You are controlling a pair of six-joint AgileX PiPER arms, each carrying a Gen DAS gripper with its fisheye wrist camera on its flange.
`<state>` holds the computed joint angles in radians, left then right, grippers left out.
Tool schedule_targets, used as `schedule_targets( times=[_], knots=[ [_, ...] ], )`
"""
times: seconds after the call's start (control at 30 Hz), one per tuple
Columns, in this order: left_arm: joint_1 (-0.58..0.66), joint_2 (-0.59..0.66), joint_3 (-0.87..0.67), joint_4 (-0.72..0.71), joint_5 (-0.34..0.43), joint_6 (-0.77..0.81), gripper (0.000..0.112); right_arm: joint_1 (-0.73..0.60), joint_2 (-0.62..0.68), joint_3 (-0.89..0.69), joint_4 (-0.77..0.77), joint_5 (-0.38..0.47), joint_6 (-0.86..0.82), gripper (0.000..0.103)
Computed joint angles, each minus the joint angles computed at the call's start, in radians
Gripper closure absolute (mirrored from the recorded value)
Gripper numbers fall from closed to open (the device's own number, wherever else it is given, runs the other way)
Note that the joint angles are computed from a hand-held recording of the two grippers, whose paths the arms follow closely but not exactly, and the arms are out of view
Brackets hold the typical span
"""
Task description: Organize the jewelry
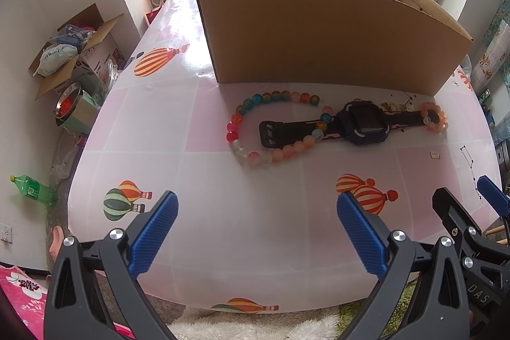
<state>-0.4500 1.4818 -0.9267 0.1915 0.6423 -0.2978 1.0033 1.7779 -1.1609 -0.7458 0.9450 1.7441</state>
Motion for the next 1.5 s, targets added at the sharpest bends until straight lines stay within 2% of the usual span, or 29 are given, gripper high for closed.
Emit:
schedule_targets(
  times=[0.93,1.23,1.4,1.5],
  knots=[
    [-0.004,0.002,-0.002,0.014,0.016,-0.012,0.014,0.002,0.003,-0.002,0.000,-0.002,0.007,0.008],
    [0.000,0.037,-0.021,0.013,0.015,-0.006,0.014,0.001,0.006,-0.001,-0.001,-0.005,0.011,0.008],
    [0.014,0.045,-0.014,0.032,-0.020,0.009,0.014,-0.010,0.013,-0.004,-0.002,-0.017,0.013,0.008],
    [0.052,0.045,-0.012,-0.005,-0.055,0.093,0.014,-0.016,-0.002,0.011,-0.036,-0.043,0.032,0.008]
  ],
)
